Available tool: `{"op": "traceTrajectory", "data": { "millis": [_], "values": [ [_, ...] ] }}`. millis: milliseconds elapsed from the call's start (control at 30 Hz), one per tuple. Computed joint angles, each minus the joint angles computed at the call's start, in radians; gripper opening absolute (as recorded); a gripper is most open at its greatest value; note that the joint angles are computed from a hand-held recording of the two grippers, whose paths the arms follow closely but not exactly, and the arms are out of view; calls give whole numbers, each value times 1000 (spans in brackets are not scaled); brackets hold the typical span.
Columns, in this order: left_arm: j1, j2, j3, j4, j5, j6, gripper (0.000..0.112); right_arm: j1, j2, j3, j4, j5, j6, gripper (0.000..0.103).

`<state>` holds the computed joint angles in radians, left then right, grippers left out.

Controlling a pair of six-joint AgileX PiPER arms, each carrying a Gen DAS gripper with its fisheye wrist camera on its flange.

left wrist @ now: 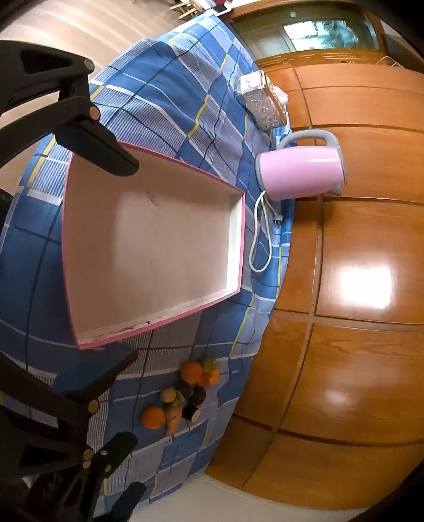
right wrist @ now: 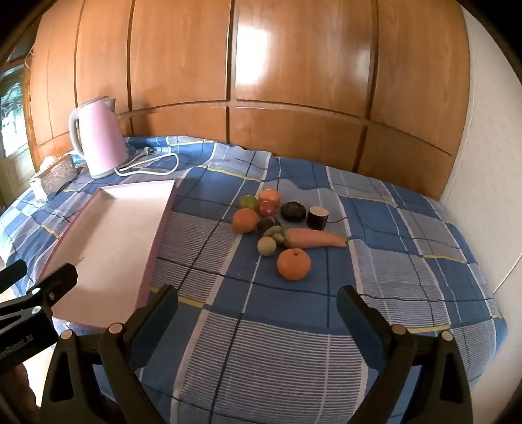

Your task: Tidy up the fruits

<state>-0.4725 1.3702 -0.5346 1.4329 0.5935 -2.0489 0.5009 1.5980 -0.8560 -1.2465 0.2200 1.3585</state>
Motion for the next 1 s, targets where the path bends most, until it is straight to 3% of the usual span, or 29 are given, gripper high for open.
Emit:
{"op": "traceTrajectory", "data": {
  "millis": [200,433,1000],
  "values": [
    [-33,27,-16,-10,49,8,103,-9,4,3,-42,-12,43,99],
    [-19,44,-21,1,28,8,103,-20,22,8,-144,-28,141,99],
    [-10,62,-27,-3,16,3,103,-39,35,13,-182,-46,188,99]
  ]
}}
